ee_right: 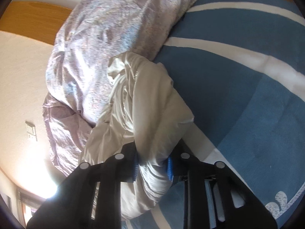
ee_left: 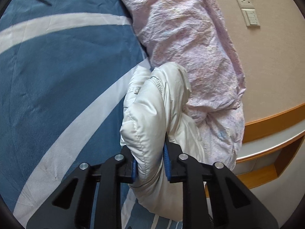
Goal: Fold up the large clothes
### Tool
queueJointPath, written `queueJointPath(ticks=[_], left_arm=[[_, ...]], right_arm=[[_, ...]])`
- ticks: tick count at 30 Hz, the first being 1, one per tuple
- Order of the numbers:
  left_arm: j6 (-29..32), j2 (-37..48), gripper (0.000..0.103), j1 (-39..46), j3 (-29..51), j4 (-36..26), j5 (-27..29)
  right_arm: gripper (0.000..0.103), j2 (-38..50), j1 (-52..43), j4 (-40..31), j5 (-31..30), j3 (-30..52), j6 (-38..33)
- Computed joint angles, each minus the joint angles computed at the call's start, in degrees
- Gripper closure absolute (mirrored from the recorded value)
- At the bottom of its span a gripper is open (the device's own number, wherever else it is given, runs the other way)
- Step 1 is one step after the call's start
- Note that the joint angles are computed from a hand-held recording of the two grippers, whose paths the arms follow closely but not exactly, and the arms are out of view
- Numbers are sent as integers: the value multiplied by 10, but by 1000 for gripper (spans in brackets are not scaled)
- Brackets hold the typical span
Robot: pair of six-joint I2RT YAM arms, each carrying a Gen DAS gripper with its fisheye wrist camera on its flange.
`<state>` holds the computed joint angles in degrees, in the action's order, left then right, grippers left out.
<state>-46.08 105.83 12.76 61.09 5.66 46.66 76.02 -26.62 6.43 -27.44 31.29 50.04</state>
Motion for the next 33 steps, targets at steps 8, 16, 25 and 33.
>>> queueJointPath(ticks=[8, 16, 25, 33], left_arm=[[23, -51, 85, 45, -20, -5, 37], [113, -109, 85, 144, -68, -86, 108], [231, -142, 85, 239, -107, -201, 168], [251, -146, 81, 256, -127, -213, 161]], right_arm=[[81, -101, 24, -75, -12, -7, -45], [81, -250, 60, -186, -11, -54, -84], [81, -406, 85, -303, 4, -108, -100], [62, -459, 177, -366, 138, -111, -114]])
